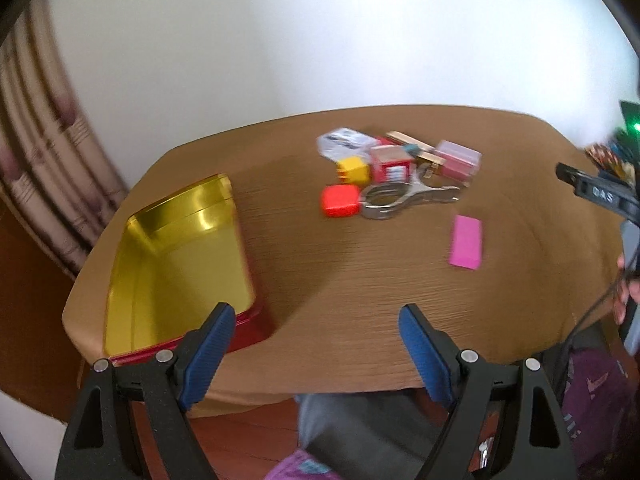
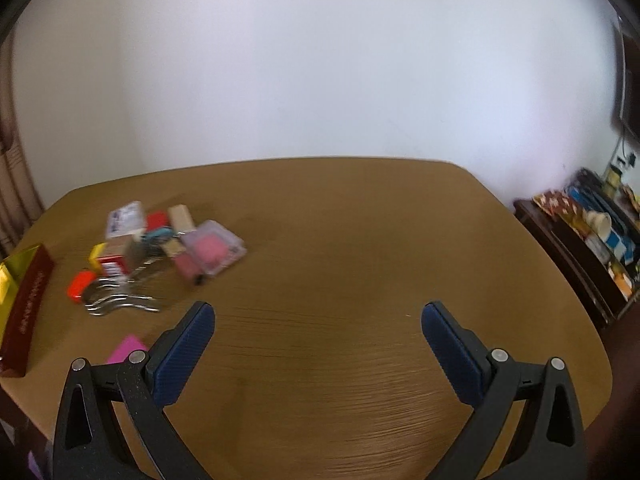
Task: Organize rigid objects
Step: 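Move the left gripper toward the pink eraser on the table, then grasp the pink eraser with the left gripper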
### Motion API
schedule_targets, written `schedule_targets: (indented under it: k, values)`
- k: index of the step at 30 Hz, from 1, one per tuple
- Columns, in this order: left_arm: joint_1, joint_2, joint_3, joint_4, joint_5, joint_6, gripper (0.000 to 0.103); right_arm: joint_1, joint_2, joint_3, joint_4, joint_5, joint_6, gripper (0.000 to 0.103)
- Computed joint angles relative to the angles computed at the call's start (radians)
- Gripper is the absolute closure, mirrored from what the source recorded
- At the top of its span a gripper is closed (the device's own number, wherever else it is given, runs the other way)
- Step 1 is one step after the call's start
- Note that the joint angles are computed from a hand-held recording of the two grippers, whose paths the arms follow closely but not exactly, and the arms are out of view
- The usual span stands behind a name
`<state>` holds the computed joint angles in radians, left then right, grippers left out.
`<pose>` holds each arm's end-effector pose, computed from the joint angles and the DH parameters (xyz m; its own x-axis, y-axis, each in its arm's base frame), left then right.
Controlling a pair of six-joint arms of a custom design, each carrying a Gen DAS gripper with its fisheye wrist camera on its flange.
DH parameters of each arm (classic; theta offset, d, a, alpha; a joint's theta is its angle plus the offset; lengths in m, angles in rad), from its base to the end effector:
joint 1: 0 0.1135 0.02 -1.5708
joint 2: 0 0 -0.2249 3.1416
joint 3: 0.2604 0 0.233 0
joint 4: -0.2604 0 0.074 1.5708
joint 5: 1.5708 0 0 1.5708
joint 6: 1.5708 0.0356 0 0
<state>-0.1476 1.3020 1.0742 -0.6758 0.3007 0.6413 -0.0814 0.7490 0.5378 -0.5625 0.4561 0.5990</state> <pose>0.2556 -0.0487 0.2531 -0.4301 0.6416 -0.6350 0.7227 0.6663 0.1837 0.1620 -0.0289 0.2041 -0.3570 0.5370 -0.7643 0.7123 0.6858 0.1491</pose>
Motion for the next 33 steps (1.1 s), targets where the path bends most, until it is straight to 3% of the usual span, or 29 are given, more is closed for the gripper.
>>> schedule_targets:
  k: [8,13,18,22,27,33]
  values:
    - [-0.22,0.083,0.027,0.026,-0.109,-0.016,0.016,-0.233,0.039,-0.061,0.062,-0.161,-0.116,0.0]
    - [-0.316,0.21,0.121,-0.004,-0.144,0.0,0.016,-0.365,0.056,-0.093,0.111,-0.322,-0.154,0.0]
    - [-0.363,0.395,0.317,-0.13,-0.102,-0.021,0.016,-0.361,0.06,-0.112,0.142,-0.34,-0.167,0.0]
    - [-0.398,0.488,0.401,-0.169,-0.116,-0.052,0.016,-0.348,0.072,-0.121,0.163,-0.344,-0.161,0.0]
    - [-0.428,0.591,0.486,-0.23,-0.123,-0.064,0.016,-0.351,0.083,-0.133,0.185,-0.36,-0.159,0.0]
    - [-0.449,0.649,0.513,-0.217,-0.137,-0.074,0.016,-0.358,0.101,-0.144,0.211,-0.383,-0.164,0.0]
